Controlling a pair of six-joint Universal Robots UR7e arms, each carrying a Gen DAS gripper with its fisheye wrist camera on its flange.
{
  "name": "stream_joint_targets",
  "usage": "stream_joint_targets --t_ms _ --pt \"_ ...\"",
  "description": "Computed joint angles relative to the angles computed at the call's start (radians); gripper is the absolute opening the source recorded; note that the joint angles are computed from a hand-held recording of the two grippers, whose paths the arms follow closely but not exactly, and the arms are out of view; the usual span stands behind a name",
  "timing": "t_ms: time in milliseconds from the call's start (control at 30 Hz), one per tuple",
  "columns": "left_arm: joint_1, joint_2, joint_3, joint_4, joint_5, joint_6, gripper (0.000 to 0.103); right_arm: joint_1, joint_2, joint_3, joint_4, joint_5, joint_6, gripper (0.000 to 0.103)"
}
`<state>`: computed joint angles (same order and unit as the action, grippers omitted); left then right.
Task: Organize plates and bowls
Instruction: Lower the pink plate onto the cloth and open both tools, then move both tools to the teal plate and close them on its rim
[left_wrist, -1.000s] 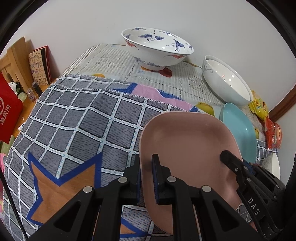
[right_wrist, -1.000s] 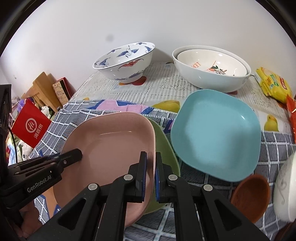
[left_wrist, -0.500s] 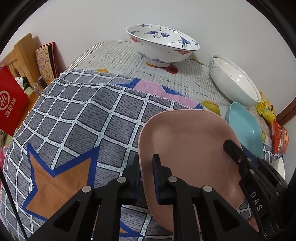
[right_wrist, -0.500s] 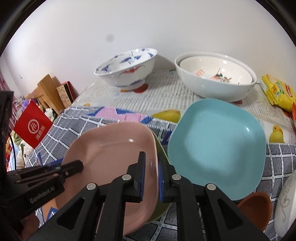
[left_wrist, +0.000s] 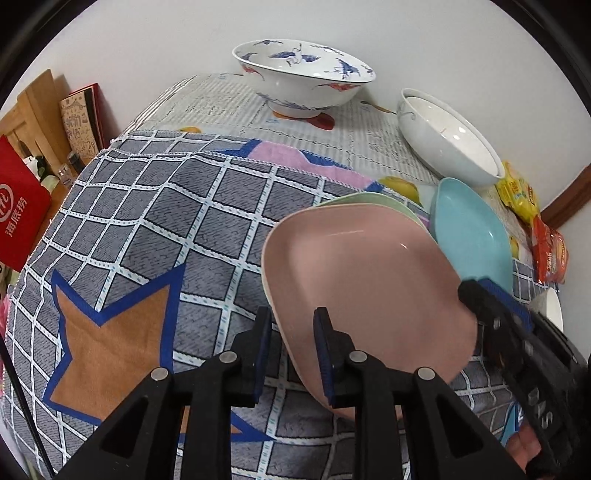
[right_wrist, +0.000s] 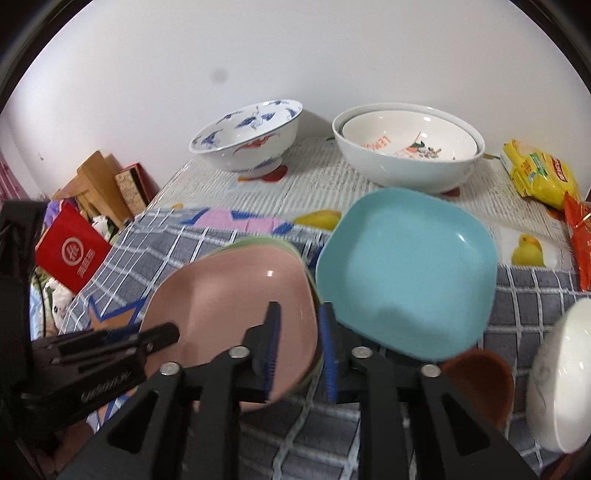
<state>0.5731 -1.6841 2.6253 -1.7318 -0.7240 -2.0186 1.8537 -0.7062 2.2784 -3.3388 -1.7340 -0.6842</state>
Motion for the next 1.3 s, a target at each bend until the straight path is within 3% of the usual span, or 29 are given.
stream_joint_targets --t_ms 167,233,367,467,667,767,867,933,1100,1300 --pt "-0.019 0.011 -0.001 0.004 -0.01 -0.011 0.028 -0.01 -0.01 0.028 -0.005 -0.01 -0.002 0.03" --pt "-0.033 0.019 0.001 0.002 -0.011 -0.017 0.028 -0.013 0.013 0.015 -0.002 -0.033 0.014 0.016" --pt "-0.03 0.034 -0.001 -0.01 -0.019 0.0 0.027 -0.028 0.047 0.005 -0.069 -0.024 0.025 0.009" --pt "-0.028 0.033 -0.002 -0.011 -0.022 0.008 0.028 -0.032 0.045 -0.011 -0.051 -0.01 0.049 0.008" --pt "-0.074 0.062 -0.053 0.176 -0.04 -0.11 0.029 -0.031 -0.017 0.019 -0.058 0.014 0.038 0.009" --pt "-0.11 0.055 -0.068 0.221 -0.046 -0.137 0.031 -0.027 -0.059 0.037 -0.057 0.003 0.045 0.014" --pt "-0.151 0.068 -0.089 0.256 -0.044 -0.149 0.039 -0.033 -0.117 0.07 -0.077 0.01 0.039 0.025" --pt "-0.173 0.084 -0.105 0.269 -0.039 -0.156 0.041 -0.036 -0.154 0.092 -0.097 0.013 0.043 0.039" --pt "-0.207 0.175 -0.18 0.277 0.005 -0.132 0.044 -0.059 -0.271 0.156 -0.121 0.027 0.036 0.051" --pt "-0.229 0.287 -0.266 0.246 0.057 -0.072 0.045 -0.09 -0.4 0.209 -0.12 0.028 0.027 0.051"
